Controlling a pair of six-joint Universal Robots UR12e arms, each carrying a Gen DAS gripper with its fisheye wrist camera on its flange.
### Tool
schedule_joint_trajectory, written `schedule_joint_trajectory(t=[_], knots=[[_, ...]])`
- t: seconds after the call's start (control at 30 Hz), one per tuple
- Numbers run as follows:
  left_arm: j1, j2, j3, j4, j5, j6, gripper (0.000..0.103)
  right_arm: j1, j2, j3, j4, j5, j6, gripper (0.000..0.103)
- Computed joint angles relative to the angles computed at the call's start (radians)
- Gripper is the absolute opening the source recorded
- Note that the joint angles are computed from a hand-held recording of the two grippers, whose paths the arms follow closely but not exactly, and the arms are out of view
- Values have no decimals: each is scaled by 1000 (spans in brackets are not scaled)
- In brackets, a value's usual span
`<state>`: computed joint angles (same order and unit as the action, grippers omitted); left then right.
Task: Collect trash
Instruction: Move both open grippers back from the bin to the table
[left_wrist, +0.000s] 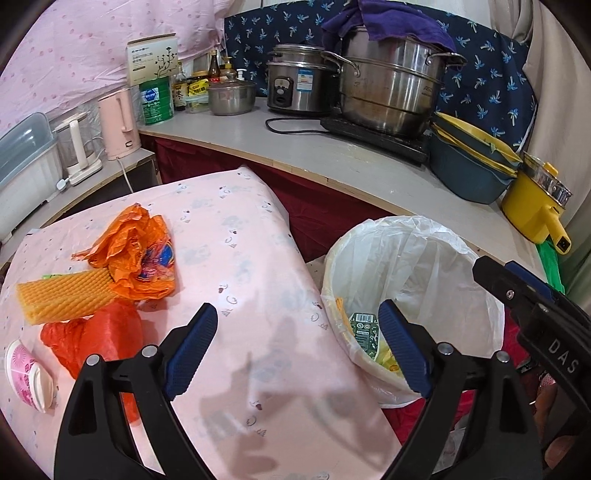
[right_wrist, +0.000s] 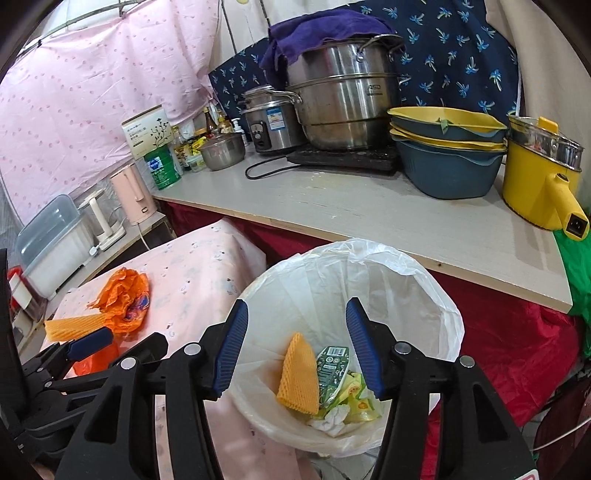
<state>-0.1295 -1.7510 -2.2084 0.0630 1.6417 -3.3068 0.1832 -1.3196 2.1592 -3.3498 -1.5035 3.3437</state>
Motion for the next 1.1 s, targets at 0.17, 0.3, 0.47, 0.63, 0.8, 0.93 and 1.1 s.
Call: schedule_joint_trajectory(t=[0.17, 0.3, 0.47, 0.63, 0.8, 0.93, 1.1], knots=[[14, 31, -26, 14, 6, -3, 85, 22, -13, 5, -6, -1, -7, 56], [25, 59, -51, 27, 23, -5, 85, 41, -23, 6, -5, 2, -17, 56], [51, 96, -84, 32, 24, -14, 85, 71, -30, 4, 3, 13, -34, 57], [85, 137, -123, 28, 30, -30, 85, 104, -35, 1, 11, 25, -56, 57], [123, 173, -157, 11, 33, -53, 85, 136, -34, -6, 27, 38, -66, 57], [157, 200, -189, 4, 39, -62, 85, 163, -31, -13, 38, 44, -74, 57], [209, 232, -225, -11, 34, -66, 85, 190, -27, -18, 52, 57, -72, 57]])
